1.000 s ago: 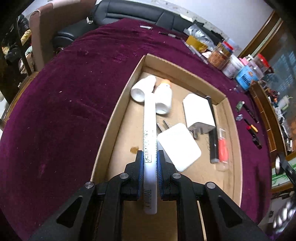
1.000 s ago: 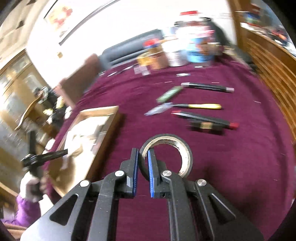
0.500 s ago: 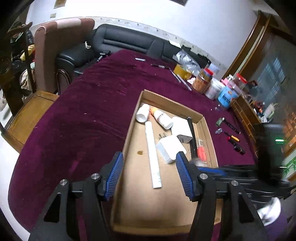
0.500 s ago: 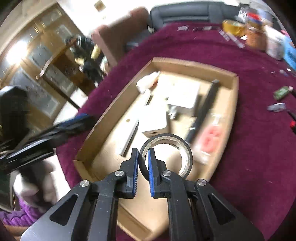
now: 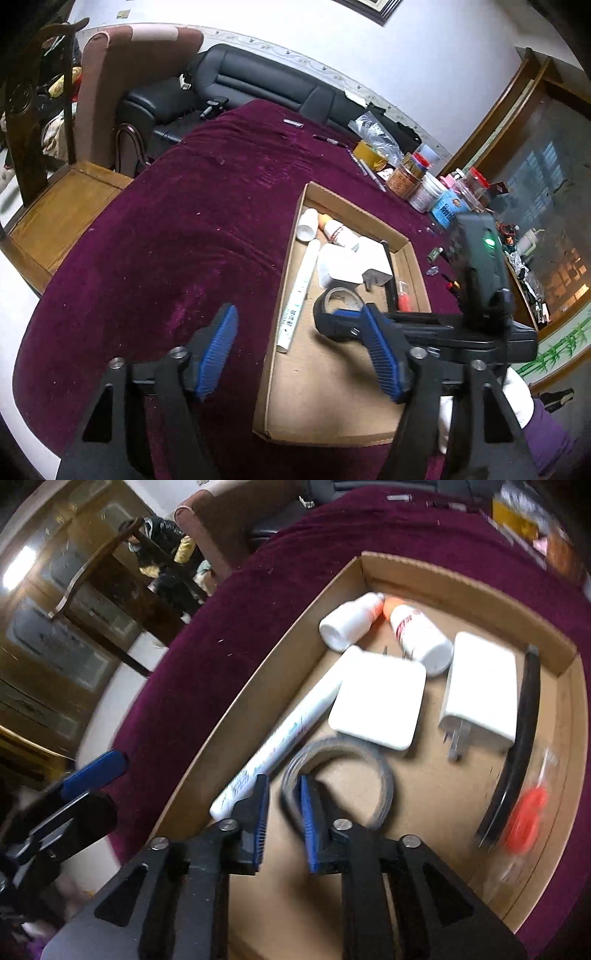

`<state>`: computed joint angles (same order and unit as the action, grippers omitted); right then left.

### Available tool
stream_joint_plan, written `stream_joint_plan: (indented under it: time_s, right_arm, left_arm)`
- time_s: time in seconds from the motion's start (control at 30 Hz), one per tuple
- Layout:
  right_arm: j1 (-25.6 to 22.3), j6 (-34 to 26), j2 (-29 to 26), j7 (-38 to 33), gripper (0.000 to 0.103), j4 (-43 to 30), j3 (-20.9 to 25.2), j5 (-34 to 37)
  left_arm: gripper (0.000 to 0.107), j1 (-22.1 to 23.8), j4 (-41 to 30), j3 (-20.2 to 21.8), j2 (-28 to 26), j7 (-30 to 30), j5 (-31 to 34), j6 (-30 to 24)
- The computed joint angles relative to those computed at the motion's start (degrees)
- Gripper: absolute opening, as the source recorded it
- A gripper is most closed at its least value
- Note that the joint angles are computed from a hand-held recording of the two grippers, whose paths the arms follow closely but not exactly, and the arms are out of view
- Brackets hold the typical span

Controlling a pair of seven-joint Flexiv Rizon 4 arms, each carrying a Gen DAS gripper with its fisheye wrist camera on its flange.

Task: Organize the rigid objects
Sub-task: 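Carry the white tube and tape roll into the box and open both tools, then withdraw both open tools from the box back over the table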

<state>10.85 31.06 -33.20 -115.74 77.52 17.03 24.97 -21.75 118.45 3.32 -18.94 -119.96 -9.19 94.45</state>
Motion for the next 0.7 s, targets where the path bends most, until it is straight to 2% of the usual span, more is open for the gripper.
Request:
stream_joint_plan:
  time_s: [0.03, 0.1, 0.2, 0.27, 0.37, 0.4, 0.43, 0.47, 0.5, 0.53, 0.57, 0.6, 0.63, 0.67, 0.7]
  right_arm:
    - [-1.2, 0.2, 0.9, -1.0, 0.032, 0.7, 0.4, 1.2]
    - [-3.4, 0.9, 3.0, -3.8, 0.033, 2.1, 0.9, 3.6]
    - [-6.4, 3.9, 6.4, -8.1, 0.032, 4.5, 0.7, 7.7]
    - [-8.3, 8.7, 9.1, -11.5, 0.032, 7.0, -0.1, 10.3]
    - [-10.1, 23.5, 13.5, -16.4, 0.035, 12.4, -2.0, 14.0]
    - [-9.7, 31.1, 14.3, -16.6, 0.052, 14.6, -3.2, 13.8]
    - [-10.2, 38.2, 14.2, -15.5, 0.077, 15.9, -3.6, 12.5]
    - [-10.0, 44.8, 13.5, -14.8, 0.088, 16.3, -5.4, 13.3]
    - [-11.4, 47.7, 12.2, -14.8, 0.093, 15.1, -5.4, 14.9]
    - [-12.1, 47.8, 10.7, -11.2, 0.093, 13.6, -7.2, 14.1]
    - [-11.2, 45.2, 9.6, -4.7, 0.093, 12.8, -10.4, 9.5]
    - [-11.5, 38.8, 7.6, 1.6, 0.093, 10.4, -13.1, 4.5]
    - [-12.7, 32.1, 5.5, 4.2, 0.092, 6.9, -13.9, 3.3]
    - [-14.7, 28.6, 3.2, 5.0, 0.092, 3.8, -13.6, 3.3]
    - [-15.0, 28.4, 1.4, 6.7, 0.092, 2.5, -14.1, 1.6]
  left_arm:
    - [0.065, 1.0, 0.3, -1.4, 0.0, 0.5, -0.2, 0.8]
    - [0.065, 3.0, -0.1, -4.5, -0.5, 1.7, -1.0, 1.4]
    - [0.065, 2.9, -1.8, -6.2, -1.4, 3.2, -1.5, 0.7]
    - [0.065, 3.6, -3.3, -8.6, -2.2, 5.4, -1.6, 0.2]
    - [0.065, 5.1, -6.6, -13.2, -4.0, 10.0, -1.8, -1.1]
    - [0.065, 5.1, -7.6, -14.0, -4.4, 11.2, -2.0, -1.7]
    - [0.065, 4.9, -9.0, -14.7, -5.1, 12.6, -2.1, -2.5]
    - [0.065, 4.4, -10.2, -15.0, -5.7, 13.6, -2.3, -3.3]
    - [0.065, 3.9, -11.6, -15.3, -6.4, 14.7, -2.5, -4.2]
    - [0.065, 3.1, -13.1, -15.2, -7.1, 15.5, -2.6, -5.2]
    - [0.065, 2.6, -14.2, -15.2, -7.7, 16.2, -2.9, -6.0]
    - [0.065, 1.9, -15.5, -15.2, -8.4, 16.7, -3.2, -6.9]
    - [0.065, 1.5, -16.8, -15.4, -9.1, 17.3, -3.5, -7.7]
    - [0.065, 1.0, -18.1, -15.3, -9.8, 17.7, -3.9, -8.9]
    - [0.065, 0.1, -19.0, -14.8, -10.1, 17.6, -4.0, -9.8]
